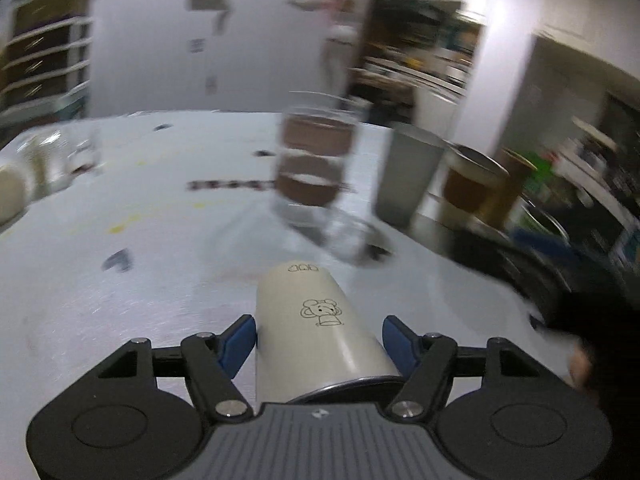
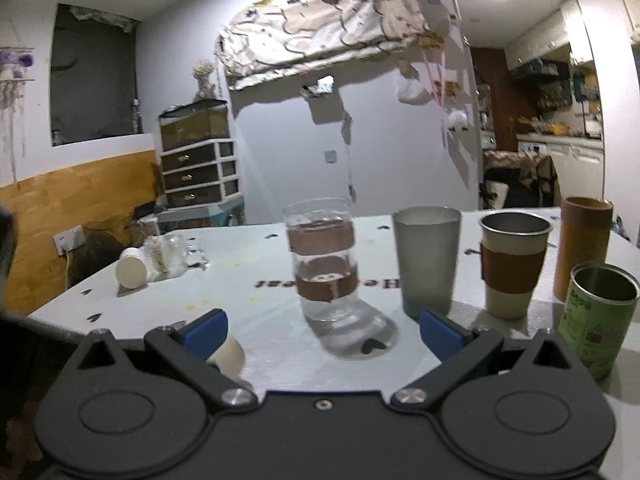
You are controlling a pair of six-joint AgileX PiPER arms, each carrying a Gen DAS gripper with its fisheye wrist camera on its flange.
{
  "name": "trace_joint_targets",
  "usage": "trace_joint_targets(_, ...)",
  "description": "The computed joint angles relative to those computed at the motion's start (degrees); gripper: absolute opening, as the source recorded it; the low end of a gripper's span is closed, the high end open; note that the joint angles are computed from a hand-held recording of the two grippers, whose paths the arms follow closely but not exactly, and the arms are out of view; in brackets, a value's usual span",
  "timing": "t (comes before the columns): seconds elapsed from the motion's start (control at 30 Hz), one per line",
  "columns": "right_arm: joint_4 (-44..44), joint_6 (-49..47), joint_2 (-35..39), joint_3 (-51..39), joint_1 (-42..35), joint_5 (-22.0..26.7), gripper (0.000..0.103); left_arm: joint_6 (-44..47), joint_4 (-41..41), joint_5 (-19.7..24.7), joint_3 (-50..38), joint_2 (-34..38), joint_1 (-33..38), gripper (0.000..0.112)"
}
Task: Flip cup upright
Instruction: 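Lift the beige cup with the left tool while the right tool approaches it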
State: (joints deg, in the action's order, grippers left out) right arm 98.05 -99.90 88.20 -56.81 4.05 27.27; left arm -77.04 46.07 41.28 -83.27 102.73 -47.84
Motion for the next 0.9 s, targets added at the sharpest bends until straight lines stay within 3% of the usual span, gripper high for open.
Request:
trace_joint_targets(0.13, -16.4, 18.9, 4.5, -8.4, -0.9, 2.8, 0.103, 2.5, 0.3, -1.5, -0.4, 1.0, 0.0, 0.070)
trace_joint_targets(0.23, -25.4, 28.6, 7.8, -14.4, 0.7, 4.9, 0.103, 3.5, -1.2, -2.3, 0.4, 0.4, 0.9, 0.079)
trace_joint_targets(0.4, -39.5, 42.9, 14.4, -24.8, 5.7, 8.3, 0.103, 3.2, -1.1, -1.8, 1.6, -0.1, 0.1, 0.084)
trace_joint_targets(0.67, -57.1, 58.5, 22.2, -35.3, 10.9, 10.7, 0.103, 3.8, -1.4, -0.7, 4.5, -1.5, -1.3, 0.088)
trace_joint_targets(0.9, -59.3, 60.6, 23.2, -35.8, 8.4, 11.5, 0.103, -0.7, 0.3, -1.0, 10.4, -5.3, -1.4, 0.092)
